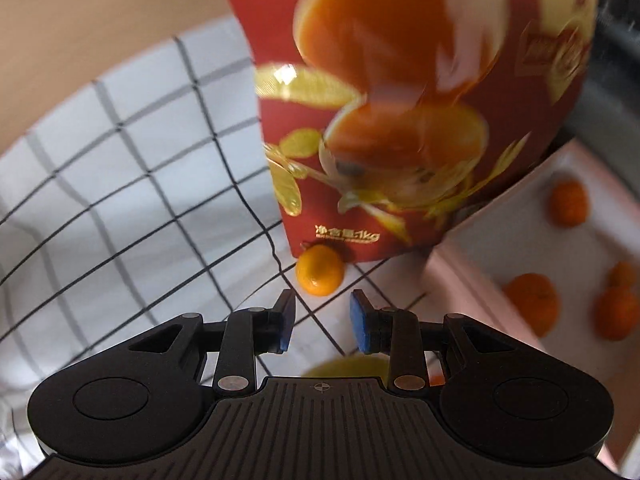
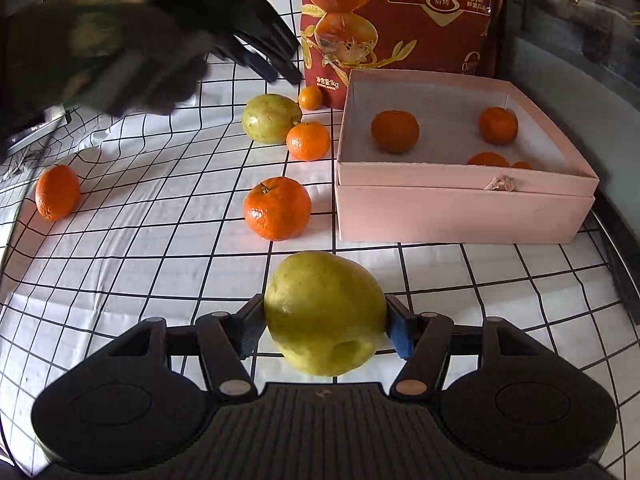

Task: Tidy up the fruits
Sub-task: 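Grasp a yellow-green pear with the right gripper and lift it, then grasp a small tangerine on the cloth with the left gripper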

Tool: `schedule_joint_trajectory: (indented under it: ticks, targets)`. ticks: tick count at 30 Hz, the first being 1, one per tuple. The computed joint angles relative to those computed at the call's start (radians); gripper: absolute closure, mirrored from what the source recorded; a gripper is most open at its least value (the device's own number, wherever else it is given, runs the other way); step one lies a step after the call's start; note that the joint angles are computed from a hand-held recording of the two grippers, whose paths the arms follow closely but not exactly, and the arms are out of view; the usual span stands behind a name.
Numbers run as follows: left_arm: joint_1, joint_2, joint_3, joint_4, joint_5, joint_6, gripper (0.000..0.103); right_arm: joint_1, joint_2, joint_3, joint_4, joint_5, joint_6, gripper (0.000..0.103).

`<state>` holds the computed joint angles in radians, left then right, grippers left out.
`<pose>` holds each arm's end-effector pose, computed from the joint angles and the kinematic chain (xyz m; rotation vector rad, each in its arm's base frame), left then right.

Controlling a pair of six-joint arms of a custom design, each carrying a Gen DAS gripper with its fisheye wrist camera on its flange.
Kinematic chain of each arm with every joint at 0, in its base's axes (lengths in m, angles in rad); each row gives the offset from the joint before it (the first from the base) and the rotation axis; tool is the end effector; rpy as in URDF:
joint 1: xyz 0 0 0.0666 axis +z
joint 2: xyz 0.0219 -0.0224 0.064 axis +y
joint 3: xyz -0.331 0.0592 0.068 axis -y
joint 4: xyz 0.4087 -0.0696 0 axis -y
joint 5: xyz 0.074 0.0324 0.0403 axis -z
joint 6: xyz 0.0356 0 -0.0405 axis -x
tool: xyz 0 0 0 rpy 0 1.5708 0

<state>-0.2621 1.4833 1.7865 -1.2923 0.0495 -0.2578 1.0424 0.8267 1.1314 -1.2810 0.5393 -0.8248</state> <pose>0.4928 -0.1344 0.4967 0.6761 2.4684 -0.0650 0.1654 0.2462 0.4561 -0.0577 2.3692 0.1931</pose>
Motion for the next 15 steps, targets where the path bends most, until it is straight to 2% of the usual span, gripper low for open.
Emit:
schedule_joint_trajectory:
  ticks: [4, 6, 9, 13, 15]
  targets:
    - [-0.017, 0.062, 0.037, -0.035, -0.037, 0.012, 0.066, 0.001, -0.02, -0.01, -0.009, 0.0, -0.021, 0.04]
    - [-0.019, 0.067, 0.034, -0.018, -0.038, 0.026, 0.063, -0.005, -0.027, -0.015, -0.023, -0.002, -0.035, 0.04]
    - [-0.015, 0.071, 0.039, -0.011, -0.03, 0.039, 0.068, -0.013, -0.042, -0.024, -0.037, -0.006, -0.06, 0.035]
    - [0.002, -0.002, -0.025, 0.033, -0.015, 0.007, 0.069, -0.027, -0.059, -0.04, -0.021, -0.04, -0.065, 0.032]
    - [0.021, -0.068, -0.081, 0.063, 0.002, -0.004, 0.069, -0.021, -0.051, -0.041, -0.018, -0.023, -0.049, 0.03]
